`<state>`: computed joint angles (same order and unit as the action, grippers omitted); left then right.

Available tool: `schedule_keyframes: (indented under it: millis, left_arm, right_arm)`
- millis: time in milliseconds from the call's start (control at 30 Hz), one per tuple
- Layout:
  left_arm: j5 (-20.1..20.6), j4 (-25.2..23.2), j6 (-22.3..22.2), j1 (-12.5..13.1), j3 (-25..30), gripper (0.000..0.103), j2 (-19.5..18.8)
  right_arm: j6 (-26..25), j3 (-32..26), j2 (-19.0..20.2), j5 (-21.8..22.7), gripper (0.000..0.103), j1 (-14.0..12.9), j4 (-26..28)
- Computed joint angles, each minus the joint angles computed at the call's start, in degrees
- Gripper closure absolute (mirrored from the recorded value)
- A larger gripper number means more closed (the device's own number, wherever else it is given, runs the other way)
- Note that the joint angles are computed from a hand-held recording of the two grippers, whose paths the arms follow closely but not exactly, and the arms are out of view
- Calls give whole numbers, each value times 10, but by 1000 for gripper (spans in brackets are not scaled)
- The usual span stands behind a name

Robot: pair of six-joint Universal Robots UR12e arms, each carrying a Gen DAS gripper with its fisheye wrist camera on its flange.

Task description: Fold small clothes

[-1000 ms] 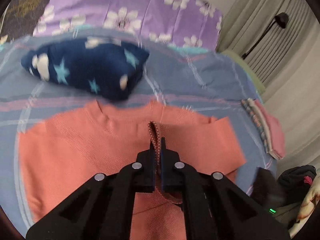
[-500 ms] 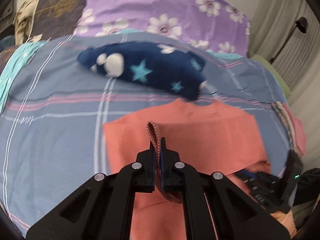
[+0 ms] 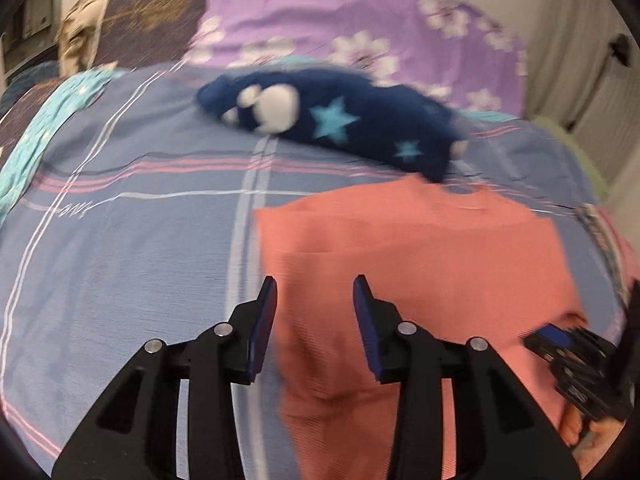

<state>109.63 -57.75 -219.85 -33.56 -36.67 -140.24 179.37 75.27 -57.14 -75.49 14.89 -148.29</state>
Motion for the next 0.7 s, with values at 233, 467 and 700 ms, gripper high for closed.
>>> schedule_keyframes:
  millis: [233, 467, 700]
  left_arm:
    - [36, -25, 56, -19, 37, 55, -42]
    - [39, -27, 67, -22, 46, 45, -47]
    - [24, 0, 65, -19, 26, 41, -39]
  right_arm:
    - [99, 1, -10, -147, 80, -11, 19]
    - [102, 34, -31, -131, 102, -32, 9]
    - [44, 51, -55, -132, 68, -17, -27]
